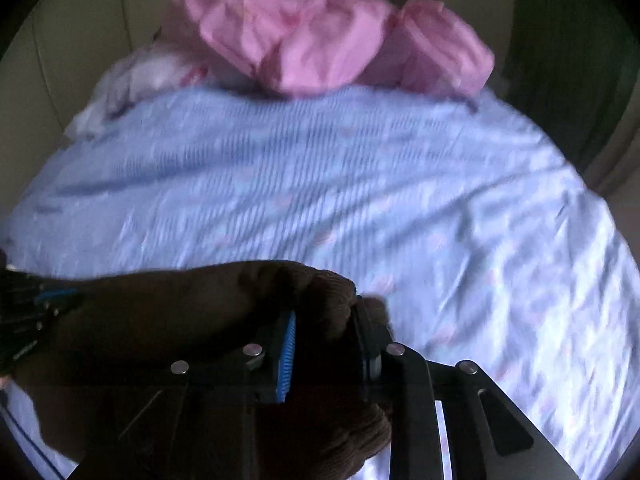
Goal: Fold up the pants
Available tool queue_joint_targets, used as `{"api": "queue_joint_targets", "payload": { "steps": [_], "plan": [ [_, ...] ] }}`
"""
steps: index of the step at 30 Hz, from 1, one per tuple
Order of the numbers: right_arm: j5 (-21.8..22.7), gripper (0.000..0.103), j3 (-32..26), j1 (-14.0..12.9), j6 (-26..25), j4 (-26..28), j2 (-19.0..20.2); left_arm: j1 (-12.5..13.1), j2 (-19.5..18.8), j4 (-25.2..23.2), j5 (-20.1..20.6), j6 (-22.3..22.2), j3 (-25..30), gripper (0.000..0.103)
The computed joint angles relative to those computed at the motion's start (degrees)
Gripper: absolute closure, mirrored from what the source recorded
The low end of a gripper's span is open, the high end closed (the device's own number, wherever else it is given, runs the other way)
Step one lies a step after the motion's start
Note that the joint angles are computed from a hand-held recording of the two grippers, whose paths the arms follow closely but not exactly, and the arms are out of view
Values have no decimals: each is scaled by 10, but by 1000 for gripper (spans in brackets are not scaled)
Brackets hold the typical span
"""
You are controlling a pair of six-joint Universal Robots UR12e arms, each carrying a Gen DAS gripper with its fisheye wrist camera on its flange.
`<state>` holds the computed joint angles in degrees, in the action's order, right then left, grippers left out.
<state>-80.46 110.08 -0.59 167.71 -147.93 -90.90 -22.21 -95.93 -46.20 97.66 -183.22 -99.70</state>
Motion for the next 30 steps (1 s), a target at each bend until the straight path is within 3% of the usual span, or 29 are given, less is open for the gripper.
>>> {"api": "queue_joint_targets", "payload": {
  "steps": [2,5,7,8,9,11,13,16,21,24,27,30],
  "plan": [
    [-47,78,-1,14,-10,-49,4,-3,-7,-19,10,-11,12,101],
    [-77,77,-21,25,-17,-26,21,-13,-18,-49,51,-12,22,94],
    [-83,75,-25,28,-23,-15,29,-19,-19,-47,85,-21,18,69],
    [-85,71,-27,29,-26,-9,32,-21,-15,-31,99,-25,11,52],
    [-85,68,-25,29,-24,-13,30,-23,-10,-13,113,-28,4,45],
    [-86,36,-15,26,-11,-47,23,-30,1,25,151,-50,-9,44],
    [-91,29,3,21,18,-112,7,-38,16,76,179,-81,-24,36],
    [-84,15,24,12,53,-167,-20,-48,43,125,166,-85,-48,28],
    [12,14,83,-35,101,-203,-77,-83,64,132,168,-59,-76,28],
    [73,14,115,-69,151,-209,-92,-110,57,149,208,-49,-84,28],
    [77,15,146,-89,198,-211,-105,-116,50,159,189,-67,-85,28],
    [58,29,155,-93,183,-165,-108,-117,40,159,159,-72,-79,28]
  ]
}}
